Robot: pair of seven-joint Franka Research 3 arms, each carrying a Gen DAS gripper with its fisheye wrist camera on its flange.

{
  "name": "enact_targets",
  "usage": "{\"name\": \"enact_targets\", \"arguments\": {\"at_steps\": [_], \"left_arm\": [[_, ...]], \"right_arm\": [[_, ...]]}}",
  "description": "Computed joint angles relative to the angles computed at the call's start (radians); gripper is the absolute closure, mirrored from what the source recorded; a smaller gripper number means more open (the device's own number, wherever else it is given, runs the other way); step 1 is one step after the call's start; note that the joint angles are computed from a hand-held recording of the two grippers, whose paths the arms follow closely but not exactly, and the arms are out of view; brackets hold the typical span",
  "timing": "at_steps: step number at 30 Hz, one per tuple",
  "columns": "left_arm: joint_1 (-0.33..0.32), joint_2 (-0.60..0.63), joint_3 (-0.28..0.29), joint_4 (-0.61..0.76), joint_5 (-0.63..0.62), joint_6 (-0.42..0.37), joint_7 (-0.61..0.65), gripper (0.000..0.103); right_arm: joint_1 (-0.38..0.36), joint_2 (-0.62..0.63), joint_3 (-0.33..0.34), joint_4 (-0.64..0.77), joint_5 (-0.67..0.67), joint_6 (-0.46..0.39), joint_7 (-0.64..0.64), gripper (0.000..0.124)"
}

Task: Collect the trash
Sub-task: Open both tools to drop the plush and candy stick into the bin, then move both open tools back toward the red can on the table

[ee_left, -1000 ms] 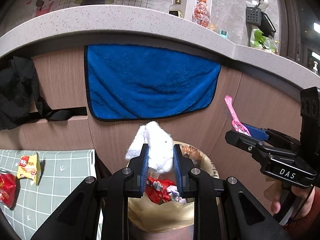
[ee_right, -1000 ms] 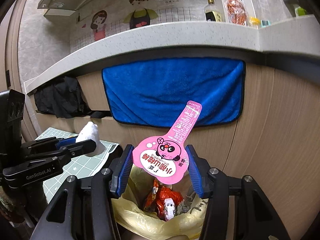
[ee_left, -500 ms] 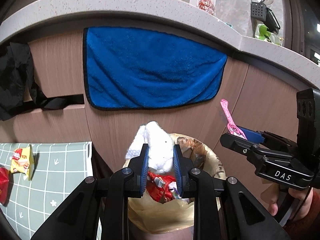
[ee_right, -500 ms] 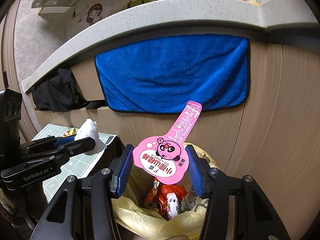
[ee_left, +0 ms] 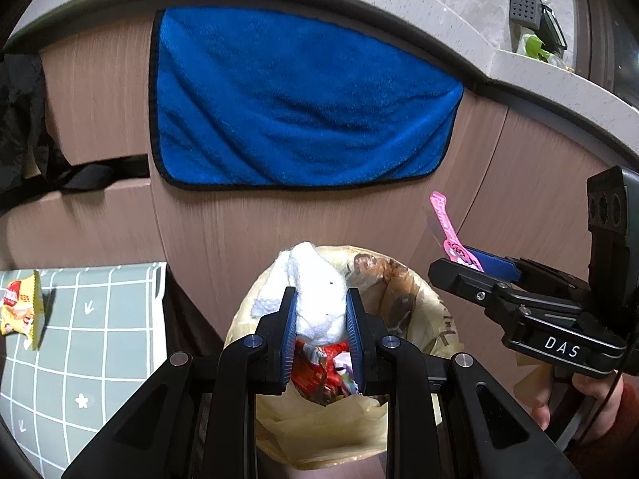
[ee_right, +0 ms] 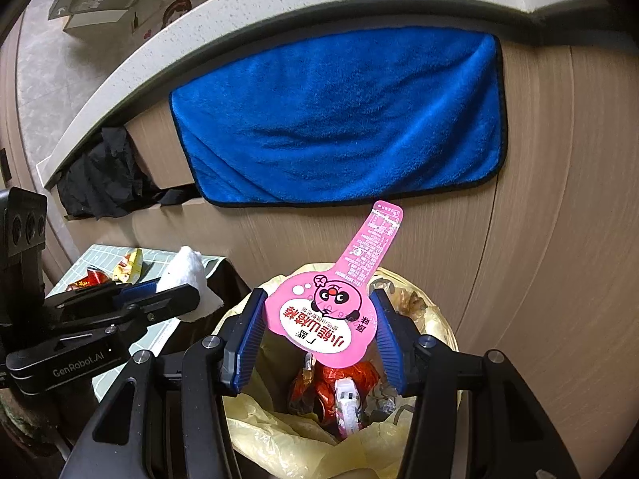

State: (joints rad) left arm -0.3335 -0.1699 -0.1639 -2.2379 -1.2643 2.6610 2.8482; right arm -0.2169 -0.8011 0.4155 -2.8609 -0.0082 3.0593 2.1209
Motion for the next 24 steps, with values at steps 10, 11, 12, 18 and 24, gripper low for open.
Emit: {"name": "enact_targets", "arguments": {"at_steps": [10, 11, 12, 18, 24], "left_arm": [[0.078, 0.115, 0.009, 0.107, 0.062, -0.238, -0.146, 0.046], [0.089, 0.121, 0.005, 0.114, 0.072, -0.249, -0.167, 0.046], [0.098, 0.124, 0.001, 0.118, 0.08, -0.253, -0.183, 0.044], [0.126, 0.074, 0.002, 0.094, 0.099, -0.227, -0.185, 0.043], [0.147, -0.041, 0.069, 0.021, 0.1, -0.218, -0.125, 0.043]], "right_arm": [[0.07, 0.094, -0.094, -0.017, 0.066, 0.094, -0.037, 0.067], [0.09, 0.104, -0.113, -0.021, 0.083, 0.105, -0.046, 0.067], [0.091, 0.104, -0.111, -0.026, 0.097, 0.108, -0.048, 0.067], [0.085, 0.061, -0.073, -0.042, 0.151, 0.081, -0.047, 0.067], [0.033, -0.013, 0.026, -0.024, 0.1, 0.014, 0.028, 0.067]]}}
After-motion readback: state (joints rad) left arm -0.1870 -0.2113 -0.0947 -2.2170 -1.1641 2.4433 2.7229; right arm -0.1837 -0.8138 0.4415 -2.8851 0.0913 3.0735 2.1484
